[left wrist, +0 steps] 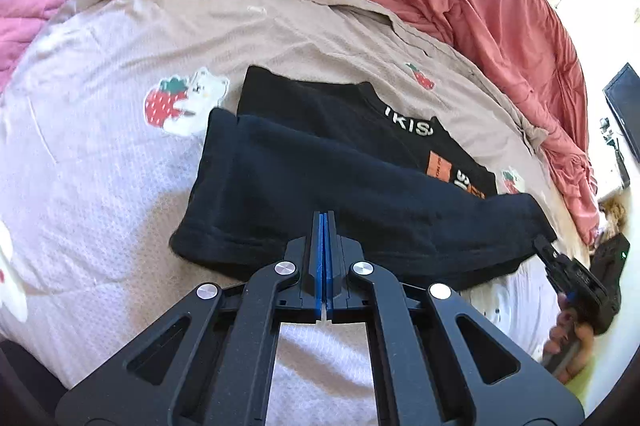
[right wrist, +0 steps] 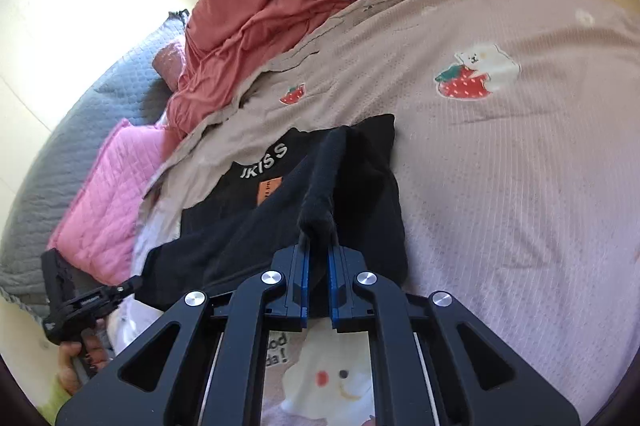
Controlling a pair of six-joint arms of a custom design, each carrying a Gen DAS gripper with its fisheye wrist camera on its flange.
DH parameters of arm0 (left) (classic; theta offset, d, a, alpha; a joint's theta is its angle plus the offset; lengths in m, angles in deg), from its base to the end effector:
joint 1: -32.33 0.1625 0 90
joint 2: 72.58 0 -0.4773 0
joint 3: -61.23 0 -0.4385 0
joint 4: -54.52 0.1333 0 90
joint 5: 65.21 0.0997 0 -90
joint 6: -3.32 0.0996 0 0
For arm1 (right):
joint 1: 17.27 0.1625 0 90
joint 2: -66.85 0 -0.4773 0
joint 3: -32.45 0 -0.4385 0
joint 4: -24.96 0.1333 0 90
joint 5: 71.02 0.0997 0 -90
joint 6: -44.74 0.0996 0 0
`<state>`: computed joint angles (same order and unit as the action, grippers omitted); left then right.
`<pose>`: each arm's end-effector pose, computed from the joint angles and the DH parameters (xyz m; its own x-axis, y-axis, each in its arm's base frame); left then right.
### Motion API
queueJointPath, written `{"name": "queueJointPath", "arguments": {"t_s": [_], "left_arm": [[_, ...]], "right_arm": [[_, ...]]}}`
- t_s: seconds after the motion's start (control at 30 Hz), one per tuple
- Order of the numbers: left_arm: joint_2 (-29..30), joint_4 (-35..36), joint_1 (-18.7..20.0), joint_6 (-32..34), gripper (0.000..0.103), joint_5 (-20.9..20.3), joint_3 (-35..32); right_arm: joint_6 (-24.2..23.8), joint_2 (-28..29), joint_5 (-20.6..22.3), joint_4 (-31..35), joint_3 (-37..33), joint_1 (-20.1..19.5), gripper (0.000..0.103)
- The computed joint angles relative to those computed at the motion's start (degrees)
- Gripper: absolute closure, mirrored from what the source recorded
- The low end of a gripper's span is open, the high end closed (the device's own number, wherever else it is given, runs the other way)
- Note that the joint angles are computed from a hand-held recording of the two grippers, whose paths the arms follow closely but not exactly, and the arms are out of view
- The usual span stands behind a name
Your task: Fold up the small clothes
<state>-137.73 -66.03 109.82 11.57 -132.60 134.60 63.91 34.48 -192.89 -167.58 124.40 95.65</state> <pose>0.0025 -0.7808 0.4857 -0.8945 0.1863 -0.4065 0.3322 0.8855 -0.3250 0.3687 -0.6647 0.0459 -0.9648 0.2220 0.1412 0.0337 0.6365 -0.7706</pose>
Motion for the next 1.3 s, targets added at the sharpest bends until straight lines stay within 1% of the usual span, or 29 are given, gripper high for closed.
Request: {"name": "queueJointPath", "arguments": {"t_s": [0.03,0.1,0.13,0.2,0.23,0.27,0.3,0.33,0.43,0.5,0.53,0.57,0.6,0.77,0.87,0.93,1.03,1.1,1.17,1.2,1.23,1.27,1.3], "left_arm": [[-0.31,0.18,0.07,0.76,0.103,0.38,0.43],[-1.22,1.42,0.55,1.66,0.090,1.41,1.68],[-1.42,1.87,0.79,1.53,0.081,1.66,2.08],[-1.54,3.05,1.44,0.74,0.077,1.69,2.53],[-1.34,4.60,1.96,-0.26,0.072,0.90,2.20],[-0.95,6.02,2.29,-0.93,0.058,0.05,1.60],[-0.43,7.14,2.50,-1.62,0.050,-0.43,1.09],[-0.30,6.43,2.56,-1.82,0.043,-0.18,1.28],[0.48,3.43,2.44,-2.19,0.043,0.50,1.38],[0.91,1.49,2.10,-2.23,0.072,1.90,1.23],[1.30,0.73,1.59,-2.46,0.097,4.40,0.95],[1.59,0.93,1.52,-3.14,0.101,4.58,0.29],[1.79,1.38,1.66,-3.72,0.102,3.28,-0.58],[2.46,-2.20,0.77,-0.45,0.103,1.32,-2.67],[4.84,-2.52,0.66,-0.84,0.103,-0.25,-6.75],[6.58,-3.49,0.57,-0.21,0.102,-0.60,-9.22],[10.10,-4.00,0.36,0.83,0.102,0.13,-13.74],[12.42,-3.01,0.39,0.84,0.102,0.87,-16.85],[15.17,-2.00,0.40,1.56,0.101,2.77,-20.29],[16.26,-2.10,0.48,2.01,0.101,3.09,-21.60],[17.30,-1.70,0.58,2.58,0.098,3.30,-23.04],[18.10,-1.72,0.56,2.96,0.089,4.06,-24.07],[18.99,-1.16,0.68,3.11,0.083,4.03,-25.56]], "right_arm": [[0.30,0.22,-0.57,1.67,-0.59,-0.02,0.097],[1.14,0.21,-0.41,3.19,-0.63,-0.27,0.097],[1.12,0.20,0.38,2.39,-0.43,-0.45,0.097],[0.70,0.43,2.76,-0.60,-0.23,-0.76,0.097],[0.18,0.49,3.91,-2.15,-0.08,-0.90,0.097],[-0.17,0.76,4.27,-2.73,-0.45,-0.89,0.097],[-0.87,0.92,4.78,-3.62,-0.54,-0.97,0.097],[-1.11,1.22,4.82,-3.66,-1.08,-0.93,0.097],[-2.66,1.70,4.63,-4.12,-1.92,-0.85,0.097],[-3.50,1.94,3.86,-3.64,-2.52,-0.74,0.097],[-3.54,1.94,3.83,-3.59,-2.55,-0.79,0.097],[-3.43,1.95,3.98,-3.63,-2.60,-0.90,0.097],[-3.30,1.94,4.22,-3.86,-2.63,-1.08,0.097],[-4.47,2.20,5.64,-4.91,-3.67,-1.94,0.097],[-7.14,2.79,5.62,-6.68,-5.06,-2.32,0.097],[-8.94,3.25,5.51,-8.31,-5.98,-2.67,0.097],[-9.86,3.90,5.91,-9.79,-7.11,-3.52,0.096],[-9.92,4.30,5.20,-8.56,-8.15,-4.06,0.095],[-9.72,4.80,4.64,-6.22,-9.34,-4.60,0.094],[-9.40,4.92,4.84,-5.27,-9.66,-4.81,0.091],[-9.09,5.09,5.08,-4.30,-10.05,-5.04,0.084],[-8.75,5.15,4.91,-3.46,-10.29,-5.12,0.078],[-8.47,5.11,4.88,-3.31,-10.23,-5.16,0.066]]}}
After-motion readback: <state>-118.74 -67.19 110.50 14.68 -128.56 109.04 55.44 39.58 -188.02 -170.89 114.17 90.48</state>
